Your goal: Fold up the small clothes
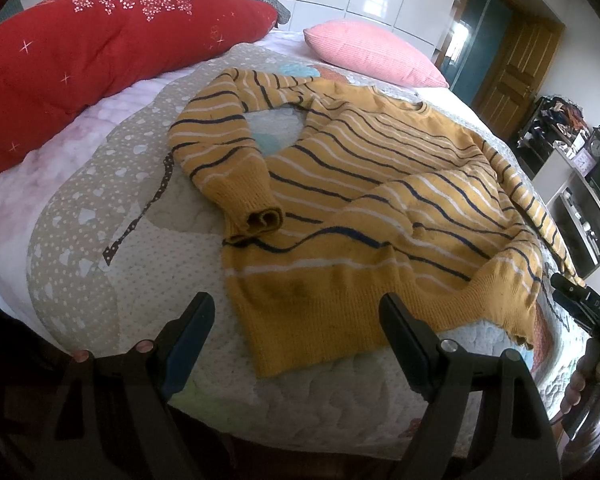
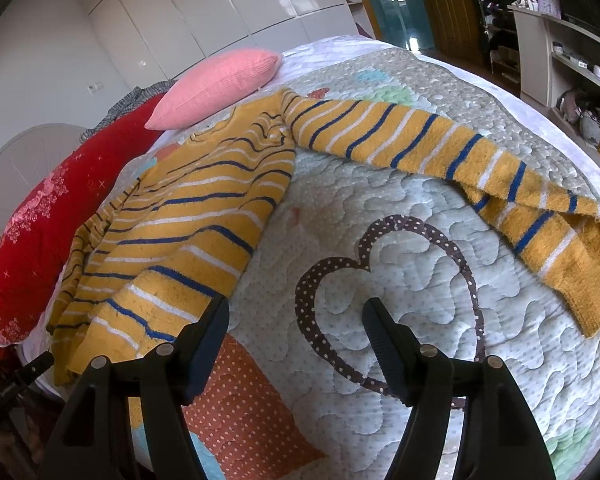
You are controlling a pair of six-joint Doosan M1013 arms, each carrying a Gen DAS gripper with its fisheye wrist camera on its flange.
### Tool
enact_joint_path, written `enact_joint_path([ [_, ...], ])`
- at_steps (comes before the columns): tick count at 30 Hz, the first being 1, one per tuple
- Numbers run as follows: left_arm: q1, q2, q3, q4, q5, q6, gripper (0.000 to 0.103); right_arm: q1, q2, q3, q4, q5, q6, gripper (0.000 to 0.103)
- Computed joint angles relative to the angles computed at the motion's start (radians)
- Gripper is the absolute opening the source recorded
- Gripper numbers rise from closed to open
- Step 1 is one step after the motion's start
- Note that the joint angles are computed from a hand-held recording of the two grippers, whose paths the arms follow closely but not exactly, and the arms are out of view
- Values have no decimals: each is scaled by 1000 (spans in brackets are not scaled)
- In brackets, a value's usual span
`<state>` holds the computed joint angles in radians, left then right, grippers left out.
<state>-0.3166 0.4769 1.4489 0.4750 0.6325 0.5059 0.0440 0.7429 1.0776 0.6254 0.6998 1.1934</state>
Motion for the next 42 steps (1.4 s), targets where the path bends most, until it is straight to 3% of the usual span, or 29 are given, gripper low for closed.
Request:
enact_joint_path([
  [24, 17, -21, 44, 24, -38, -81, 83, 11, 4, -4, -33, 4, 5, 78],
  [33, 27, -56, 82, 77, -78, -161, 84, -2, -4, 10, 168, 16, -149, 78],
  [38, 49, -47, 82, -60, -138, -49, 85, -3, 17, -15, 181, 73, -105, 78],
  [42, 60, -14, 48, -104, -130, 35, 85, -2, 23, -17, 225, 104, -122, 78],
])
